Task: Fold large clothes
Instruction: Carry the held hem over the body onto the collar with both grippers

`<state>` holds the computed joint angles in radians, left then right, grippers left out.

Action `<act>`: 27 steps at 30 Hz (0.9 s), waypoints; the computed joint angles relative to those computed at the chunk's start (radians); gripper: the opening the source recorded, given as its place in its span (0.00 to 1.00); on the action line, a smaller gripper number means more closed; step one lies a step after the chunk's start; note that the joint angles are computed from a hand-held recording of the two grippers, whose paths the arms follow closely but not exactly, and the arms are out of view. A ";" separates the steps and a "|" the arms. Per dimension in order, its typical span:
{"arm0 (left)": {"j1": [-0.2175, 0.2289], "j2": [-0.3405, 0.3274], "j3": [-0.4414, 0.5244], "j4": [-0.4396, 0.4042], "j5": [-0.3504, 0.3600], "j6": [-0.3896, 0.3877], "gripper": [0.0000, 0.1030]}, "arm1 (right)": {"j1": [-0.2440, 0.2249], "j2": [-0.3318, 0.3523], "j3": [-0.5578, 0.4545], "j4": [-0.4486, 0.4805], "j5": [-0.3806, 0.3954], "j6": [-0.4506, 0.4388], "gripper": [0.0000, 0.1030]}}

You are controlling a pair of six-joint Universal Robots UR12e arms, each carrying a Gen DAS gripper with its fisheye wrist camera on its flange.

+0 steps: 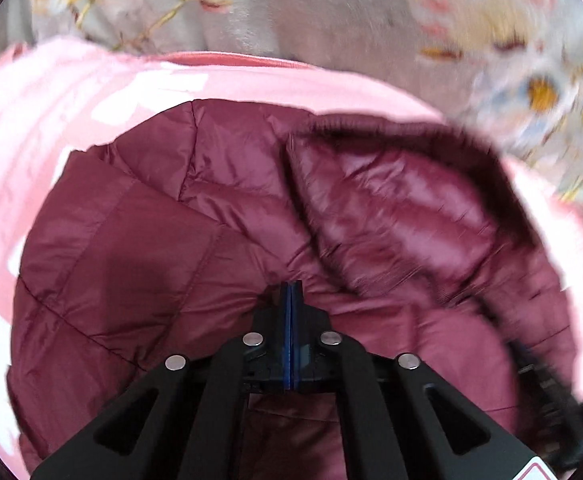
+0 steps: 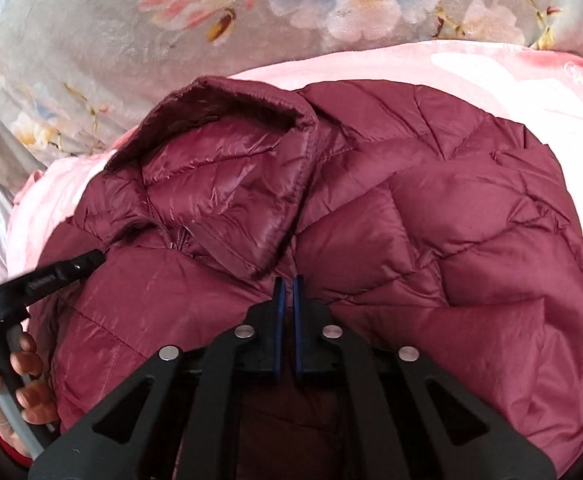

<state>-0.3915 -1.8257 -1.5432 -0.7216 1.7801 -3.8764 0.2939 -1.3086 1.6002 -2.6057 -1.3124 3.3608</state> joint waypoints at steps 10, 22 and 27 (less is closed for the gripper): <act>0.034 -0.037 0.042 0.018 -0.149 -0.087 0.40 | -0.036 0.003 0.004 -0.137 0.157 0.184 0.40; 0.030 -0.062 0.078 -0.012 -0.158 -0.059 0.08 | -0.016 0.046 -0.051 -0.049 0.184 0.187 0.15; -0.003 -0.048 0.072 -0.014 -0.041 0.064 0.05 | 0.010 0.016 -0.042 -0.032 0.034 0.044 0.09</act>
<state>-0.3947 -1.8739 -1.4708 -0.7360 1.7387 -3.8120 0.3035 -1.2924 1.5584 -2.6374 -1.2787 3.4046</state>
